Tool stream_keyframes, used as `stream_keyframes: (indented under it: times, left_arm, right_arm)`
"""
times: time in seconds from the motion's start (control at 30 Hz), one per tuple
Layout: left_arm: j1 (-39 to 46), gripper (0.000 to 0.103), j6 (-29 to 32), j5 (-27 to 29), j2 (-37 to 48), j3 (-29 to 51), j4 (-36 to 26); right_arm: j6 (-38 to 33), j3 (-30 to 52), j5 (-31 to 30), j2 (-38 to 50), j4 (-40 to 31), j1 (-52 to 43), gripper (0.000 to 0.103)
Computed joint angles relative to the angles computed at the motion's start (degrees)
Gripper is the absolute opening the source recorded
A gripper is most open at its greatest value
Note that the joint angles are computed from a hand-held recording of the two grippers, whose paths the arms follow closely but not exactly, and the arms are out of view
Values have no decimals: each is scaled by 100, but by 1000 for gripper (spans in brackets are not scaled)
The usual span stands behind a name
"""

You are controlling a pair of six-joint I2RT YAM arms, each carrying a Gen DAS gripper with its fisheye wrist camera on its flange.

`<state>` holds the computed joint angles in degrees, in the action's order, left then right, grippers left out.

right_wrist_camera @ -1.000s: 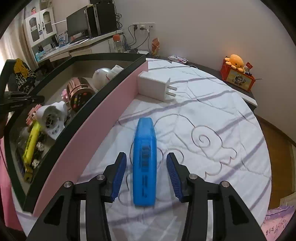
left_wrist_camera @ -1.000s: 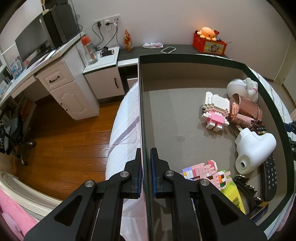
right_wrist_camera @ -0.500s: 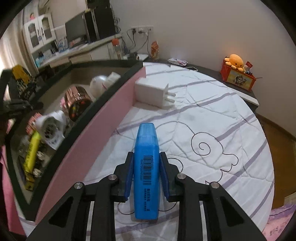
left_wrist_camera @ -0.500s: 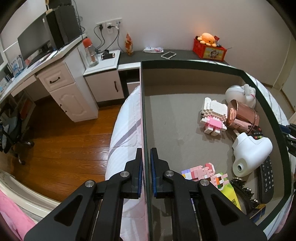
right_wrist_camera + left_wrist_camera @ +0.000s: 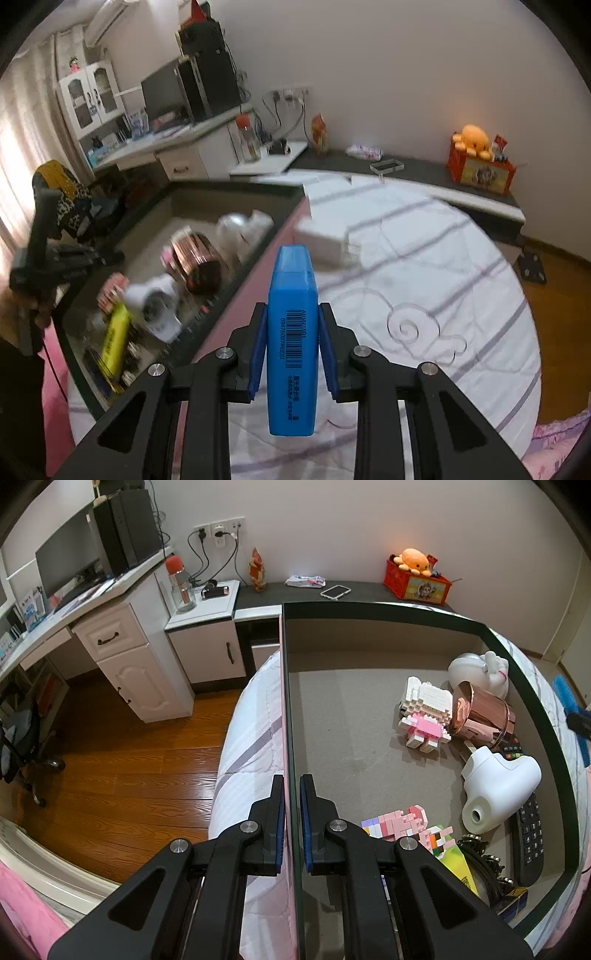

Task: Organize rigid objects
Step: 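Carry the blue highlighter with the right tool and drop it in the box, then lower the right tool onto the white charger and grasp it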

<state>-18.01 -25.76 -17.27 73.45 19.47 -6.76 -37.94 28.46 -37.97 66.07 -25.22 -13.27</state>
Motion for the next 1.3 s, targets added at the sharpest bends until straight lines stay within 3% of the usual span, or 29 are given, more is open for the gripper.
stream_keyframes:
  times: [0.13,0.27,0.43,0.67,1.03,1.17,1.3]
  left_arm:
    - [24,7,24,4,-3,-8,7]
    - [16,7,8,11,0,-19,29]
    - [17,7,-24,52,-15,-40,72]
    - [-8,7,-36,33,26,-41,105]
    - [-58,7,-87,8,47,-19,78]
    - [-39,7,-60,18,25,-28,70]
    - [-39,7,-41,-5,24,-18,40]
  right_arm:
    - [271,0,-91,-449,-186,429,27]
    - [911,-90,397,-745,143,1483,27]
    - [1465,-31,900,-262,660,2427,27]
    - [1729,22,1274,281,1099,2998,27]
    - [1202,244,549,93,717,1761,28]
    - [829,397,415,238,679,860,49]
    - [454,605,501,754,719,251,54]
